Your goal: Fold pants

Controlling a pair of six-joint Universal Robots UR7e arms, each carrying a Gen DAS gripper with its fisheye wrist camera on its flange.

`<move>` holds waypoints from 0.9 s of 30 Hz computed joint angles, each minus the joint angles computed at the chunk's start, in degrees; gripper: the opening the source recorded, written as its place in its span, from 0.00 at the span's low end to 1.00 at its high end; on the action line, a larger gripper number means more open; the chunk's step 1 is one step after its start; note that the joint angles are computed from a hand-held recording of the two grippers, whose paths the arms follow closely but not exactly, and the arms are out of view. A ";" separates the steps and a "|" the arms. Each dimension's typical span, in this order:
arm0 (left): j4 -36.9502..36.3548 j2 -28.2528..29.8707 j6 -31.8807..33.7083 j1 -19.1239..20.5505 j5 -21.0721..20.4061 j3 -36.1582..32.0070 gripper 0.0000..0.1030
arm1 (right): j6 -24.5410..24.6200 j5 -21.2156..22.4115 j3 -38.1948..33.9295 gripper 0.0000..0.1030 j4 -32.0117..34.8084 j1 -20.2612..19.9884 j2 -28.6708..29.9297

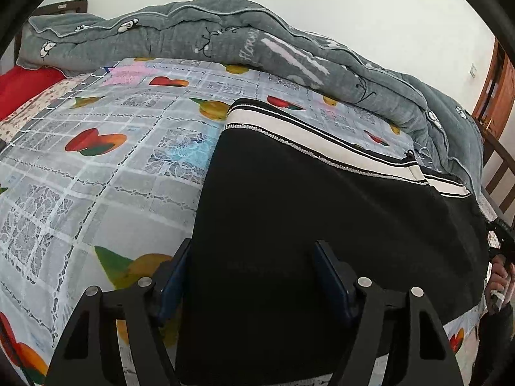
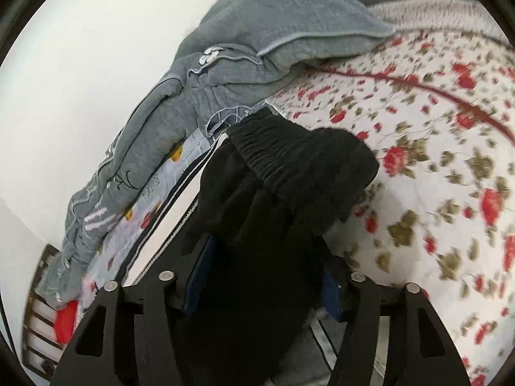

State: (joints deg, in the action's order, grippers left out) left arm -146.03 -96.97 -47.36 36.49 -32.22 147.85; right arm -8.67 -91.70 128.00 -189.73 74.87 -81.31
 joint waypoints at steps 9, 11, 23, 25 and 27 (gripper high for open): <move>5.57 -1.21 -7.56 -0.08 2.73 -0.99 0.30 | -3.62 -9.20 -0.05 0.19 -6.01 5.15 2.41; 5.88 -1.84 -8.92 -0.69 3.82 -0.81 0.23 | -7.00 -12.86 -0.17 0.17 -8.79 8.07 3.31; -6.30 -2.83 0.90 0.11 5.44 -1.37 0.17 | -27.24 -30.19 -6.74 0.15 -23.10 29.12 14.31; -5.78 -4.38 1.98 1.38 5.48 -1.78 0.16 | -27.08 -30.47 -7.90 0.14 -23.31 31.59 15.27; -4.64 -6.45 3.01 2.15 5.76 -1.93 0.16 | -26.53 -30.43 -8.43 0.14 -24.23 33.43 16.09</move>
